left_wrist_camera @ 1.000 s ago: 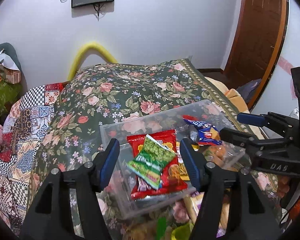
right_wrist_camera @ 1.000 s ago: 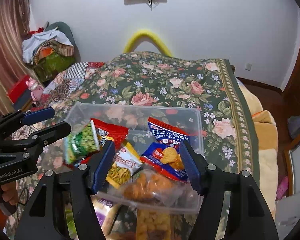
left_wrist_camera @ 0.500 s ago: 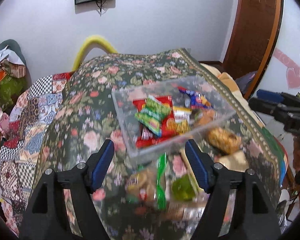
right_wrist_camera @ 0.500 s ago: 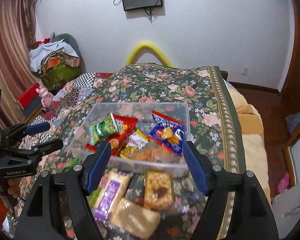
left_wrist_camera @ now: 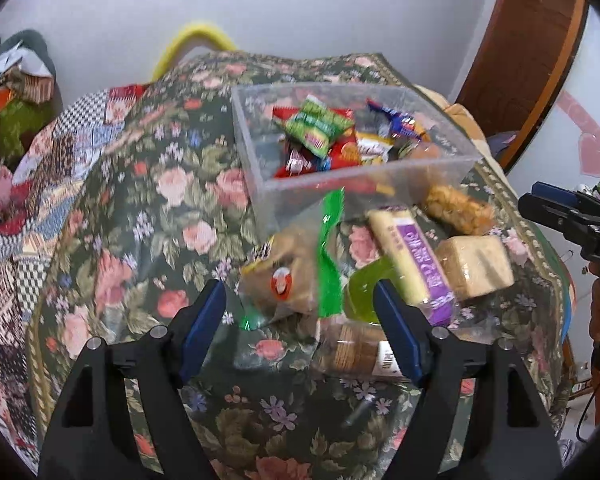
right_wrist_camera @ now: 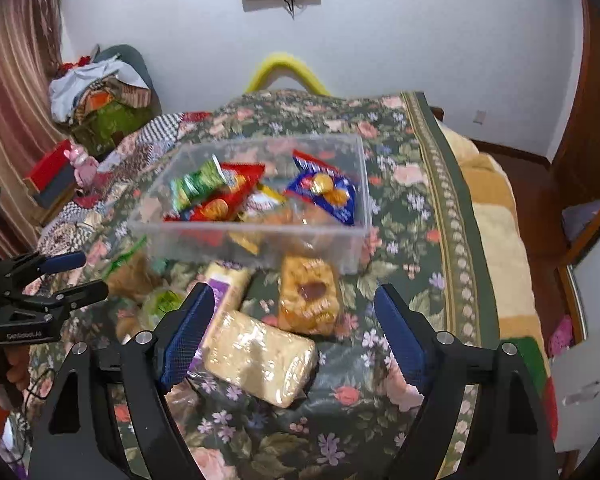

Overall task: Organize snacks
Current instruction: 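Grasp bagged bun with right tool while left tool grasps bread bag with green strip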

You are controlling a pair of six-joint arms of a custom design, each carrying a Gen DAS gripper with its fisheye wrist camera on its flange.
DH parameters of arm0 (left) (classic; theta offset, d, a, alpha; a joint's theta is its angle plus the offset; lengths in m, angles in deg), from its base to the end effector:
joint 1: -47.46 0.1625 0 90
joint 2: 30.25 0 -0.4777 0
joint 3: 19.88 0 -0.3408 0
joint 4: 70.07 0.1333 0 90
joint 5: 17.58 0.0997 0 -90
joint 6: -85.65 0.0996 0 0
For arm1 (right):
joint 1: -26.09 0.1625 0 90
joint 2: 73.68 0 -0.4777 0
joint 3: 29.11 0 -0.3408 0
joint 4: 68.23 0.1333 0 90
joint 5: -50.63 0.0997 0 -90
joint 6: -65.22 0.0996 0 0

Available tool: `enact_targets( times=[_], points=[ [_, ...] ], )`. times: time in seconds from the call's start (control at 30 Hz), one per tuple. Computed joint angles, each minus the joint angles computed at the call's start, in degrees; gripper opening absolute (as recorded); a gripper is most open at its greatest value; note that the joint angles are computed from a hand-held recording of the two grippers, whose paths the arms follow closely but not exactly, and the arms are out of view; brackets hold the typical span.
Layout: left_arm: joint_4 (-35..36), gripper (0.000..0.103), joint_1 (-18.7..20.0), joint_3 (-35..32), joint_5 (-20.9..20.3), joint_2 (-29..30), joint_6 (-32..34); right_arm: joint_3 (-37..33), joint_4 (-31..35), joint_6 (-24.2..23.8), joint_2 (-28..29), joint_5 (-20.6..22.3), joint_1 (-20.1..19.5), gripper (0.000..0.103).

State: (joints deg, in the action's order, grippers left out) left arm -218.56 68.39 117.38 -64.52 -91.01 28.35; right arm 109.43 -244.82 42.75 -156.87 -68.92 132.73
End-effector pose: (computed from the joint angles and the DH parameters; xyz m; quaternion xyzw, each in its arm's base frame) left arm -0.2879 -0.3256 0.1479 0.1513 0.9080 -0.2578 0.2935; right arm 0.1896 -0.3405 0.3341 0.2470 -0.9005 0.2475 0.2585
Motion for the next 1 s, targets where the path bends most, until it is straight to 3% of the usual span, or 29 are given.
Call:
enact_targets(
  times=[0.27, 0.6, 0.7, 0.77, 0.83, 1.0],
  points=[
    [-5.89, 0.076, 4.63, 0.7, -0.5, 3.17, -0.5, 1.06, -1.29, 0.95, 1.96, 1.23, -3.84, 0.08],
    [-12.08, 0.067, 6.17, 2.03, 2.57, 6.56, 2.09, 0.56, -2.92, 1.04, 5.6, 2.57, -7.24, 0.08],
    [-12.75, 0.064, 5.94, 2.47, 3.09, 6.61, 2.64, 0.41, -2.56, 1.08, 6.02, 3.09, -7.67, 0.069],
    [-12.78, 0.062, 5.8, 2.54, 3.26, 6.48, 2.73, 0.3, -2.09, 1.16, 6.32, 3.14, -7.81, 0.052],
    [-13.64, 0.05, 5.68, 2.78, 2.86, 6.17, 3.33, 0.47, -2.02, 1.31, 6.25, 3.55, -7.78, 0.049],
    [-11.85, 0.042, 4.49, 2.7, 2.89, 5.0, 2.75, 1.53, -4.27, 0.46, 5.85, 3.09, -6.95, 0.043]
  ],
)
